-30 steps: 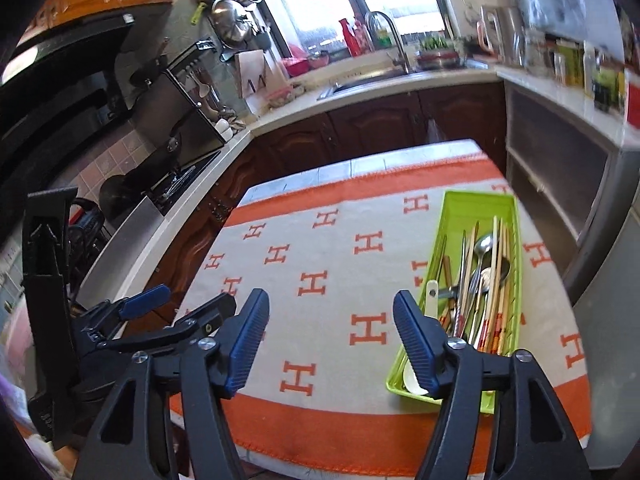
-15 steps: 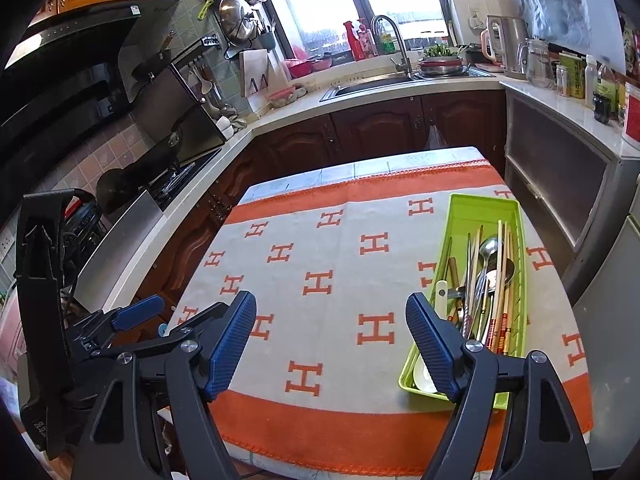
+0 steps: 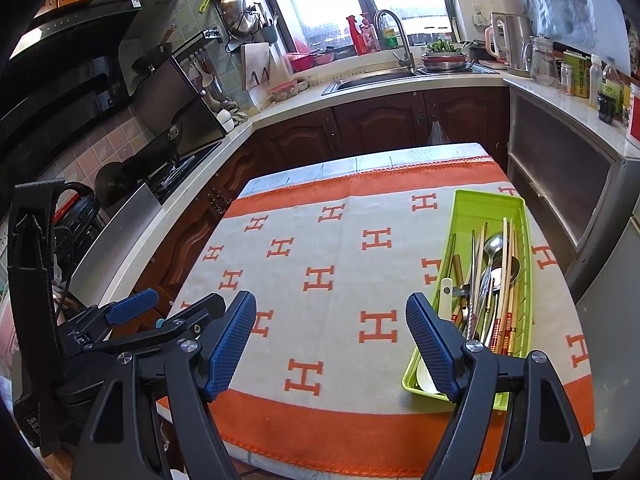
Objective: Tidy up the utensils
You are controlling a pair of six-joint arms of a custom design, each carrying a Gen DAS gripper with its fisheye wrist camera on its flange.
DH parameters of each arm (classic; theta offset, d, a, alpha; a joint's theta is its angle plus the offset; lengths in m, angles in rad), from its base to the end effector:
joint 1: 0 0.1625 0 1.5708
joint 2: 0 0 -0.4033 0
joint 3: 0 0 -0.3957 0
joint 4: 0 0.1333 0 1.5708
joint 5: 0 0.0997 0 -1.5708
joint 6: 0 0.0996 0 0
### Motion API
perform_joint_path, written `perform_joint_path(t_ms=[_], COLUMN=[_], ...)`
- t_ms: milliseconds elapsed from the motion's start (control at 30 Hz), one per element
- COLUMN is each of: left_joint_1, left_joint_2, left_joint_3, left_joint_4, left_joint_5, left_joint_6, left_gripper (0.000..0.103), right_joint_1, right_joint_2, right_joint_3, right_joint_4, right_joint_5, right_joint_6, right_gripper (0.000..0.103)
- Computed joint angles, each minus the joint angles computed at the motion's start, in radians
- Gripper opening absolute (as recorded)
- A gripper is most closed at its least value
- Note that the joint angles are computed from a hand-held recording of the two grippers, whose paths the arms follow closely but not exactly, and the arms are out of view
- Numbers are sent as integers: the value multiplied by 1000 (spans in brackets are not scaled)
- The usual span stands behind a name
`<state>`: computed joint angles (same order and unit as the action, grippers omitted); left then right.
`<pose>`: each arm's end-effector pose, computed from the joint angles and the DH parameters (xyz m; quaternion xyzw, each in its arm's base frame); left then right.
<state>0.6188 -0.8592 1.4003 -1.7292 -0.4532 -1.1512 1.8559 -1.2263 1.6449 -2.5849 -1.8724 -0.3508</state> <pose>-0.4236 -0.5752 0.1864 0.0176 0.8383 -0.3719 0.3983 0.2777 -0.5789 0.3584 0.2536 -0.9116 0.2852 0.1531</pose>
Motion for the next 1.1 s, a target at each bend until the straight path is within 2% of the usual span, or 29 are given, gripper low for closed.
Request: perform_joint_path(t_ms=[1100], left_joint_1=[4], left_joint_2=[6], left_joint_3=[7], left_joint_4=[-25], left_joint_5=[-1], left_joint_6=[19], left_gripper=[85], right_joint_1=[-18], right_joint_2=[-3], right_joint_3=[31], right_joint_4=[-14], right_joint_5=[19], right_joint_6=[14], right_gripper=[79])
